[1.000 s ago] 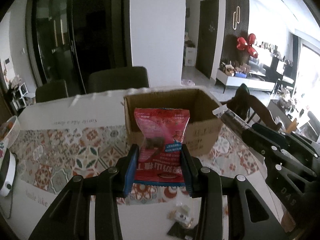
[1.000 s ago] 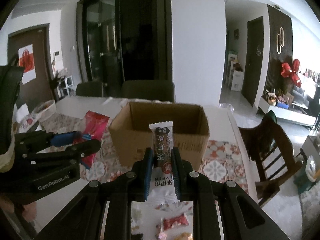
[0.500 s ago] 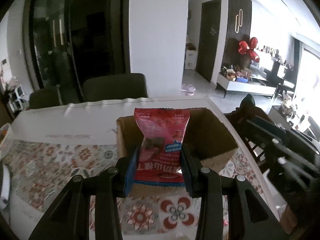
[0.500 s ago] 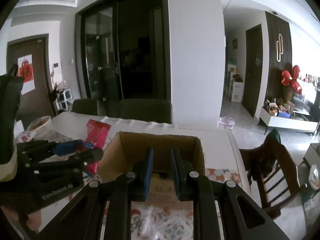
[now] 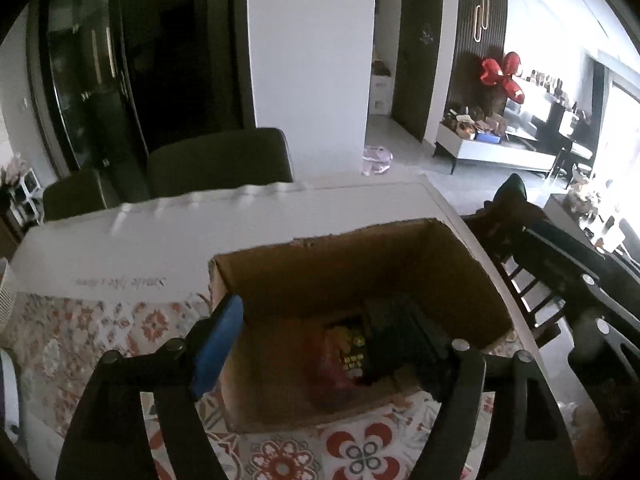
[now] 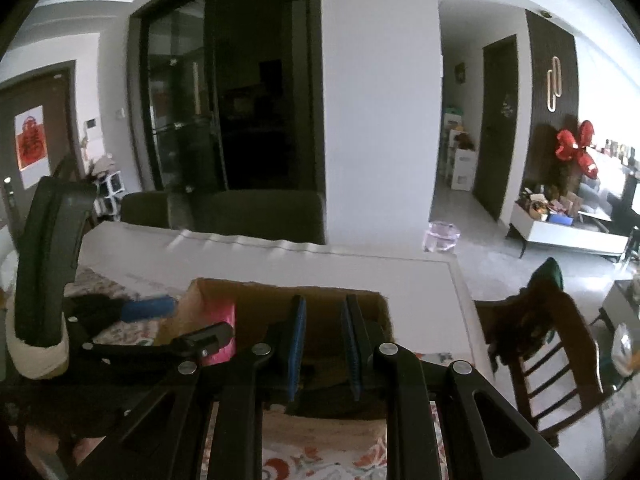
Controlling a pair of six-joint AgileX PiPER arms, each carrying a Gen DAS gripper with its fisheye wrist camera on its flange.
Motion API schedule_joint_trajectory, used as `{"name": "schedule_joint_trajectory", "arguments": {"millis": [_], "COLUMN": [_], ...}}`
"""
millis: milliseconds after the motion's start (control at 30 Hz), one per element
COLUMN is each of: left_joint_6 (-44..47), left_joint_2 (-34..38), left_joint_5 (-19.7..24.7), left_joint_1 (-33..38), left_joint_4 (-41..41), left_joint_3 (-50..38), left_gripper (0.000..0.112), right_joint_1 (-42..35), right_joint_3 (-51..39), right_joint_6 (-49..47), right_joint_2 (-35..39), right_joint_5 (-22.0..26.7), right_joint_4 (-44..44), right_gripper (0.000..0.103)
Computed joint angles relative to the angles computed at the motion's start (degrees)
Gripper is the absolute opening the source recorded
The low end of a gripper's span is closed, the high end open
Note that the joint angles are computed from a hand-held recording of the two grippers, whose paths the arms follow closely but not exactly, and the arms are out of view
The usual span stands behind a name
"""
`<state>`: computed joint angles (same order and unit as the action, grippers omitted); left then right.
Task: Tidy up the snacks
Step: 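Withdraw the left tool from the box back toward the remaining snacks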
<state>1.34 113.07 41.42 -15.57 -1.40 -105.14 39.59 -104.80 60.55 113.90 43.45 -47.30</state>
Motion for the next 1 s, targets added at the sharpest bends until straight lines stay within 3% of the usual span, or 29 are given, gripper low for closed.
{"name": "schedule_joint_trajectory", "arguments": {"millis": [167,300,367,1000], "left_joint_6": [-0.2,0.65,1.18,4.92], "left_joint_2": [-1.55,-5.11,-6.85,-25.54], "left_joint_5": [0.5,0.01,-0.14,-4.68], "left_joint_1": [0.6,1.48,2.0,2.67], "left_joint_4": [-0.66,-2.89,-3.89,-5.94], "left_joint_3": [1.0,4.64,6.37,29.07], "left_gripper": [0.079,0.079,0.079,0.079], "right_joint_1": [-0.66,0.1,0.35,8.52], "right_joint_3": [0.41,2.19,3.17,16.62], "right_joint_6": [1.51,3.98,4.96,16.78], "right_joint_2": [-0.49,-1.91,-2.9,-12.97], "right_joint_5": [1.57,2.11,1.86,6.39], "right_joint_4": [0.96,-0.48,-0.59,-7.95], "right_gripper": [0.033,0.036,0.046,0.046]}}
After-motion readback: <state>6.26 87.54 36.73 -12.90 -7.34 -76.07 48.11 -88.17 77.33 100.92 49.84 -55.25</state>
